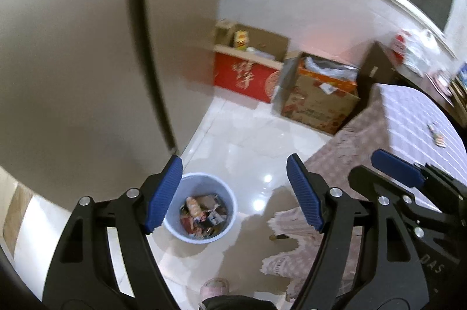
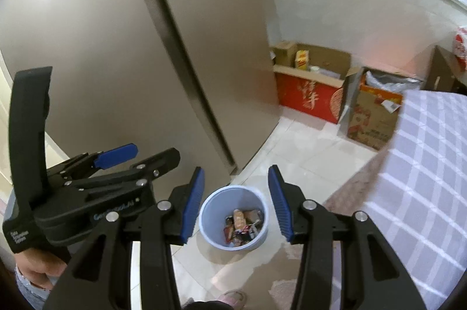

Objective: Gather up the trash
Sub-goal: 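Move both open grippers away from the bin toward the table, then grasp the red-white checked wrapper with the left gripper while the right gripper grasps the purple-ringed tag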

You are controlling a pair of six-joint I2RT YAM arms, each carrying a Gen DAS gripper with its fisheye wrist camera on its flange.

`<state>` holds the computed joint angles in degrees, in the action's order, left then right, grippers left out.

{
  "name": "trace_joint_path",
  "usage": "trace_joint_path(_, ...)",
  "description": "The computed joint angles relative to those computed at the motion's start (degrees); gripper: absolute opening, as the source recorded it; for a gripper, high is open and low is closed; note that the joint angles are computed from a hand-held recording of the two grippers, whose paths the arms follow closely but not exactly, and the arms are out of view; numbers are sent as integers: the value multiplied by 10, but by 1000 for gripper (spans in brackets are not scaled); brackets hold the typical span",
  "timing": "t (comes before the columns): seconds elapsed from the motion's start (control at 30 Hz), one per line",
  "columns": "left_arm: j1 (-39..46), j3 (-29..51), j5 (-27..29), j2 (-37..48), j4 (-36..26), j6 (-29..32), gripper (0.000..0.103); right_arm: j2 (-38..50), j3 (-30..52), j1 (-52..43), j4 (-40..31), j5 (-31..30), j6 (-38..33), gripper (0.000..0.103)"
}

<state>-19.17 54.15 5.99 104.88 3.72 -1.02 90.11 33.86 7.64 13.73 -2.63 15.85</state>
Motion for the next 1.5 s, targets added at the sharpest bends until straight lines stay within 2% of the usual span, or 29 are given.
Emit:
trace_joint_path(0.13, -80, 4, -25, -25, -11, -12, 73, -108, -54, -77, -43, -23, -36, 48)
trace_joint_path(0.23, -160, 33, -48, -15, -24, -16, 73, -188, -84, -177, -95, -63, -78, 49)
trace_joint_path(0.37, -257, 93, -76, 26, -39, -6, 73, -253, -95, -373, -171, -148, -173, 50)
trace_joint_path(0.47, -322, 158, -87, 73, -52, 9, 73, -247, -81, -525, -211, -214, -262, 50)
trace_joint_path(0.57, -371, 234, -92, 129, -71, 30, 73, -193, -44, -647, -235, -262, -342, 51)
trace_joint_path(0.67, -409, 314, -98, 189, -92, 55, 73, -135, -9, -727, -243, -285, -400, 52)
trace_joint_path(0.8, -440, 414, -110, 262, -133, 80, 73, -45, 42, -781, -237, -300, -433, 53)
trace_joint_path(1.03, -456, 562, -128, 360, -199, 99, 73, 49, 110, -818, -260, -323, -474, 53)
trace_joint_path(1.13, -457, 622, -129, 398, -239, 101, 64, 71, 122, -810, -257, -324, -471, 53)
trace_joint_path(1.17, -457, 638, -129, 407, -250, 101, 58, 76, 126, -810, -258, -324, -473, 53)
trace_joint_path(1.33, -447, 703, -96, 442, -294, 84, 55, 85, 131, -802, -262, -320, -474, 53)
trace_joint_path(1.37, -442, 722, -77, 450, -312, 73, 52, 86, 133, -801, -265, -320, -475, 53)
trace_joint_path(1.43, -432, 750, -33, 461, -342, 51, 29, 81, 130, -800, -264, -319, -476, 53)
trace_joint_path(1.47, -432, 750, -29, 461, -345, 45, 19, 76, 126, -798, -263, -317, -475, 53)
trace_joint_path(1.5, -434, 737, -35, 454, -337, 43, 17, 74, 126, -798, -264, -318, -474, 53)
